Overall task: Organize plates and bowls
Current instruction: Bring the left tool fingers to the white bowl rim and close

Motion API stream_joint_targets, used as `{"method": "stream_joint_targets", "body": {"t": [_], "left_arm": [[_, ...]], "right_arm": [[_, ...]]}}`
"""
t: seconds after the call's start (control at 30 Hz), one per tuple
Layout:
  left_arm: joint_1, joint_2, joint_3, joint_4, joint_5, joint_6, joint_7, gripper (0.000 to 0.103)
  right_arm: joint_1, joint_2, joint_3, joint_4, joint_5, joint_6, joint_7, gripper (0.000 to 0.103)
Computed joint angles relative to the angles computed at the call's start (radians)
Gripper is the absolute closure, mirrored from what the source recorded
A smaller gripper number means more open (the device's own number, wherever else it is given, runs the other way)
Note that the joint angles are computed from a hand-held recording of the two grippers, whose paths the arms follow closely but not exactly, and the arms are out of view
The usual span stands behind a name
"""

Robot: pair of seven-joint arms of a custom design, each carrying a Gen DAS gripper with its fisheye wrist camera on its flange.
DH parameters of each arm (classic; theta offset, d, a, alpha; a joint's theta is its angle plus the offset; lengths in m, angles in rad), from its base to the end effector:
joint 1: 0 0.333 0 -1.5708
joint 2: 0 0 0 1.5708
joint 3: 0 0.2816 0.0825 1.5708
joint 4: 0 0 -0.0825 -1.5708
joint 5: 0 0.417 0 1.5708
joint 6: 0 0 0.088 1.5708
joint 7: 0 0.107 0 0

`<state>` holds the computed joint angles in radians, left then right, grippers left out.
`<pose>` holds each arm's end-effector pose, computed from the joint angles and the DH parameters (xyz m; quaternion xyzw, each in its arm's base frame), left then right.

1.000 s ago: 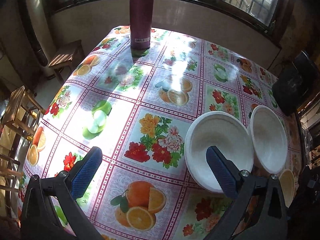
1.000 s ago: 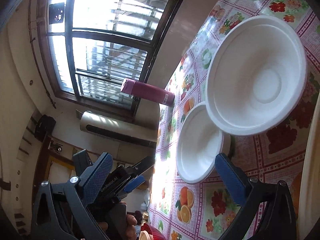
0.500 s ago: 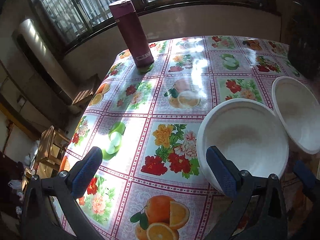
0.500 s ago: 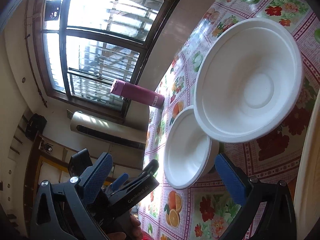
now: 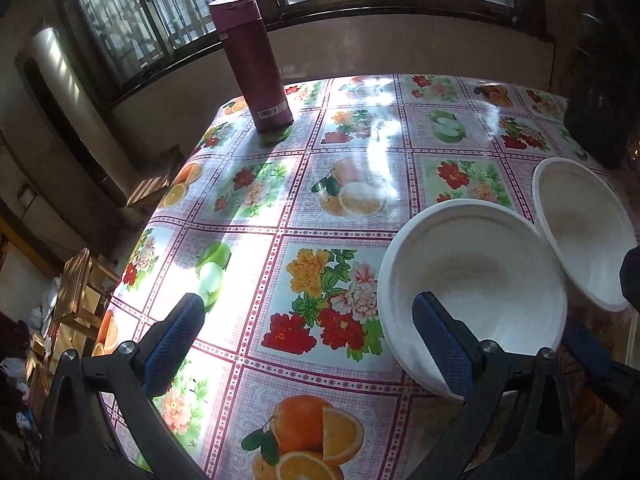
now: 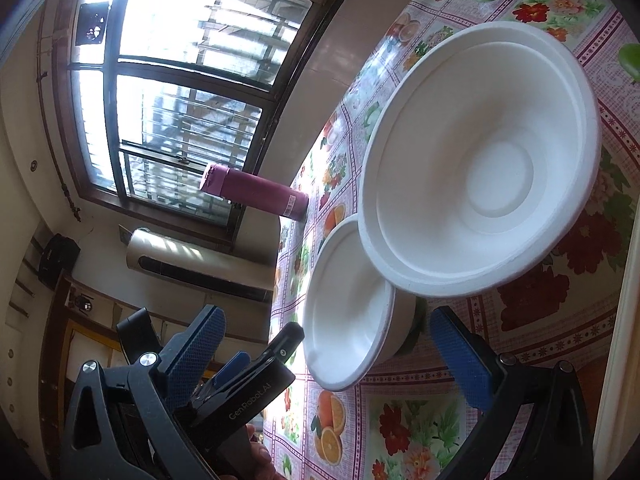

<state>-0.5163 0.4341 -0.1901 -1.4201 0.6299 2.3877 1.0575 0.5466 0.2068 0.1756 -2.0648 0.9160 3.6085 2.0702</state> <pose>0.5867 -0.4618 0.4750 -0.4792 0.8067 -0.2138 0.2717 0.5217 0.3191 0.4070 -0.2701 0.7843 0.0038 0.5585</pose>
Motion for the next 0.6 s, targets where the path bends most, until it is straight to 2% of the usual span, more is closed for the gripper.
{"method": "stream_joint_targets", "body": {"t": [0.23,0.4,0.53,0.6], "left_arm": [[0.001,0.001,-0.003,0.002,-0.010,-0.007,0.011,0.000],[0.002,0.002,-0.003,0.004,-0.013,-0.014,0.016,0.000],[0.001,0.003,-0.003,0.007,-0.013,-0.019,0.018,0.000],[-0.001,0.007,-0.004,0.013,-0.015,-0.027,0.023,0.000]], "right_arm": [[0.012,0.004,-0.006,0.015,0.062,-0.011,-0.054,0.001],[0.037,0.015,-0.019,0.057,0.196,-0.019,-0.183,0.001],[0.033,0.026,-0.013,0.072,0.232,-0.020,-0.225,0.001],[0.020,0.027,-0.002,0.062,0.194,-0.008,-0.190,0.001]]}}
